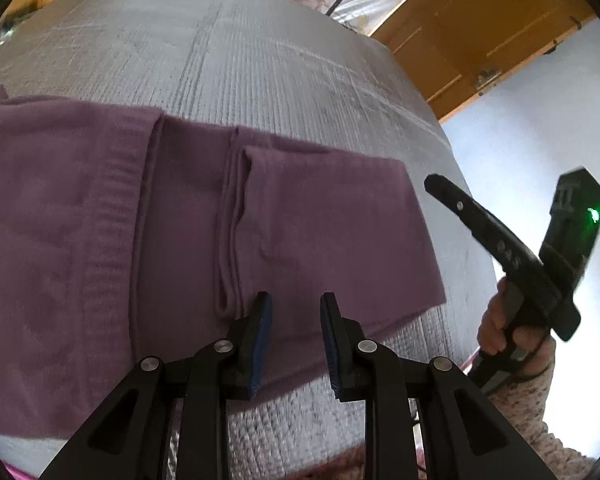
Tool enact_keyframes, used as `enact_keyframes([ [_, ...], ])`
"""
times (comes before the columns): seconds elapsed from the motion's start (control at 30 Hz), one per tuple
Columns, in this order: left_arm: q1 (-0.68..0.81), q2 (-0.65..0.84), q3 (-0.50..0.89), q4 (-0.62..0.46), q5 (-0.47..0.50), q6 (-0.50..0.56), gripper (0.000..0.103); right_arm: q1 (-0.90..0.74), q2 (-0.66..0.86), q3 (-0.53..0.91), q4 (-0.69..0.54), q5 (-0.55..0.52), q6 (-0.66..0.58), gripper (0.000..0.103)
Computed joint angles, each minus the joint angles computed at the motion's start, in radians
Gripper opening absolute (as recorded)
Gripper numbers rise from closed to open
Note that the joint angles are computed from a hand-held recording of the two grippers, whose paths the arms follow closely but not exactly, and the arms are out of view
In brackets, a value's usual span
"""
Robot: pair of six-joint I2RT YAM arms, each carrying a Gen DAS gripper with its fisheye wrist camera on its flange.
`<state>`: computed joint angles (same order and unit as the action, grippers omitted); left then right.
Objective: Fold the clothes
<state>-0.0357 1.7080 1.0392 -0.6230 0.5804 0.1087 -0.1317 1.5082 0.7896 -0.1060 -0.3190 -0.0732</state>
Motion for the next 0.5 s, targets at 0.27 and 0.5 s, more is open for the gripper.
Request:
enact_keyframes([
  [0.27,0.033,-0.023,-0.001,0.056,0.096,-0.055,0.026,0.088,0.006,-0.035,0.015,0.091,0.008,0.016],
  [0.5,-0.008,0.055,0.083,0.172,0.062,-0.156,0.026,0.143,0.031,-0.008,0.032,0.105,0.027,0.016],
])
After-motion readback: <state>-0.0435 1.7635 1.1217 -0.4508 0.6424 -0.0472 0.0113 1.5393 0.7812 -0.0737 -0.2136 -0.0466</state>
